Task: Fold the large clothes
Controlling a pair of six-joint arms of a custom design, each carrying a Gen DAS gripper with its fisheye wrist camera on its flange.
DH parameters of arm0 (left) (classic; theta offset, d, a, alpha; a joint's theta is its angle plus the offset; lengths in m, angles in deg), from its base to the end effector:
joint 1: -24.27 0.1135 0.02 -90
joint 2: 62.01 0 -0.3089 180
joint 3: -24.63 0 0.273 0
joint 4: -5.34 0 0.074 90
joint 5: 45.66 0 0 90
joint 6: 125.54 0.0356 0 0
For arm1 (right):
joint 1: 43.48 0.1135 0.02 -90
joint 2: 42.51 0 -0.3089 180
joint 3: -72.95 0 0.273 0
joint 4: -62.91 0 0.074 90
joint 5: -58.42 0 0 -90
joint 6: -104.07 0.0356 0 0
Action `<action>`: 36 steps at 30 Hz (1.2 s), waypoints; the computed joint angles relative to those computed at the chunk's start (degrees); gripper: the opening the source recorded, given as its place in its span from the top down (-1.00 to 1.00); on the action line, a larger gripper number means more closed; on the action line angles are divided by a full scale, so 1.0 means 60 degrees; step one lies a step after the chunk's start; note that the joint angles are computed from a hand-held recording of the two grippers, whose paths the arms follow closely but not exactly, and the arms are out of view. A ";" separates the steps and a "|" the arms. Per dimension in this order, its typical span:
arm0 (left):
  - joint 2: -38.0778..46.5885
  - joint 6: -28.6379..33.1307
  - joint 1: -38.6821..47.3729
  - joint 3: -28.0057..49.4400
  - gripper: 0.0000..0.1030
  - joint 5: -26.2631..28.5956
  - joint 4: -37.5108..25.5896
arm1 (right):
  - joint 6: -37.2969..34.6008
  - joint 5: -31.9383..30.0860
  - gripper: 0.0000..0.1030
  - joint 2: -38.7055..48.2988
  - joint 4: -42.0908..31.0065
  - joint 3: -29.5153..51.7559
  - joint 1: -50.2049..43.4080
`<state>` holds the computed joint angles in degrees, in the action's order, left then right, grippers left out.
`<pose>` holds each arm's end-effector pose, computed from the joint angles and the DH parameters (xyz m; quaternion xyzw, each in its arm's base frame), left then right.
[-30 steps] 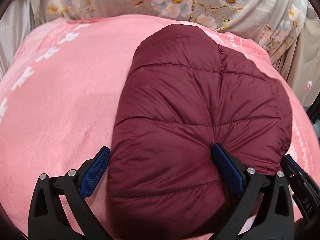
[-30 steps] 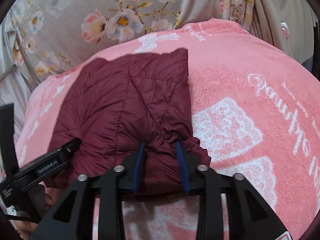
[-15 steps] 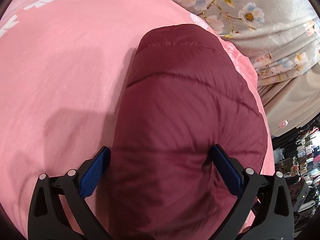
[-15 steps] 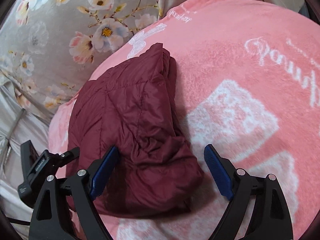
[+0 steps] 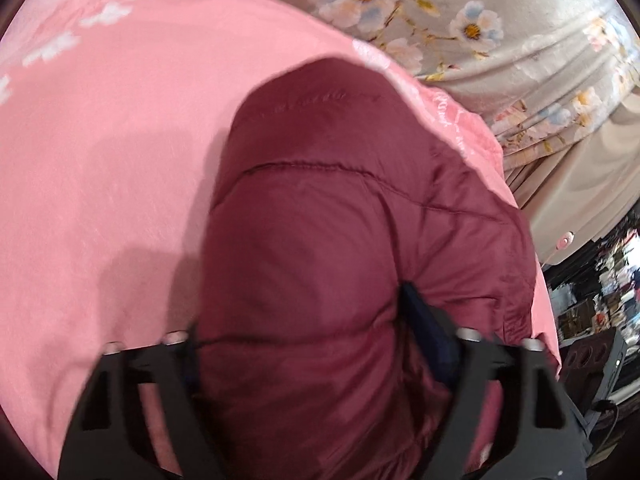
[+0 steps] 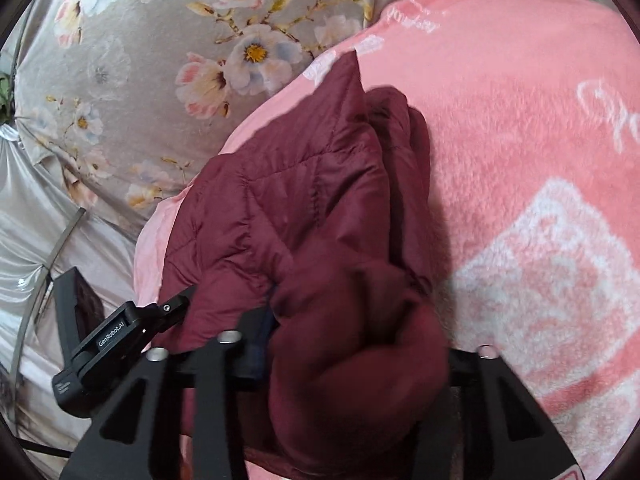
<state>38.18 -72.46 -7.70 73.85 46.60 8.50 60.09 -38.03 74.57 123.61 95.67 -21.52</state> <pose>0.2708 -0.1707 0.1243 -0.0332 0.9322 -0.2187 0.2863 0.2127 0.0901 0.0557 0.1575 0.8664 0.3046 0.3631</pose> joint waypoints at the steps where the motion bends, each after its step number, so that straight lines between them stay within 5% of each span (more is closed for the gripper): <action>1: -0.0273 0.0228 -0.0018 -0.0033 -0.01 -0.0018 -0.0108 | -0.0042 0.0430 0.56 -0.0497 -0.0475 -0.0017 0.0253; 4: -0.1432 0.0948 -0.0141 -0.0115 0.18 -0.0151 -0.0643 | -0.0189 0.2024 0.64 -0.2309 -0.2304 0.0135 0.1293; 10: -0.3889 0.2422 -0.0003 -0.0396 0.21 -0.0467 -0.1334 | -0.1225 0.4854 0.65 -0.5731 -0.5348 0.0947 0.3584; 14: -0.4907 0.3518 0.0846 -0.0373 0.21 0.0010 -0.1449 | -0.2314 0.6224 0.65 -0.6265 -0.5642 0.1828 0.4736; 20: -0.4874 0.4733 0.2466 -0.0208 0.21 0.0838 -0.0698 | -0.3879 0.6586 0.65 -0.4607 -0.5680 0.4050 0.4969; 26: -0.2998 0.5308 0.4481 0.0104 0.21 0.2355 0.0675 | -0.4197 0.5870 0.65 -0.2308 -0.5566 0.5952 0.4408; 36: 0.0506 0.5823 0.5427 0.0947 0.21 0.2557 0.2379 | -0.3703 0.5096 0.65 0.0958 -0.6160 0.8572 0.3755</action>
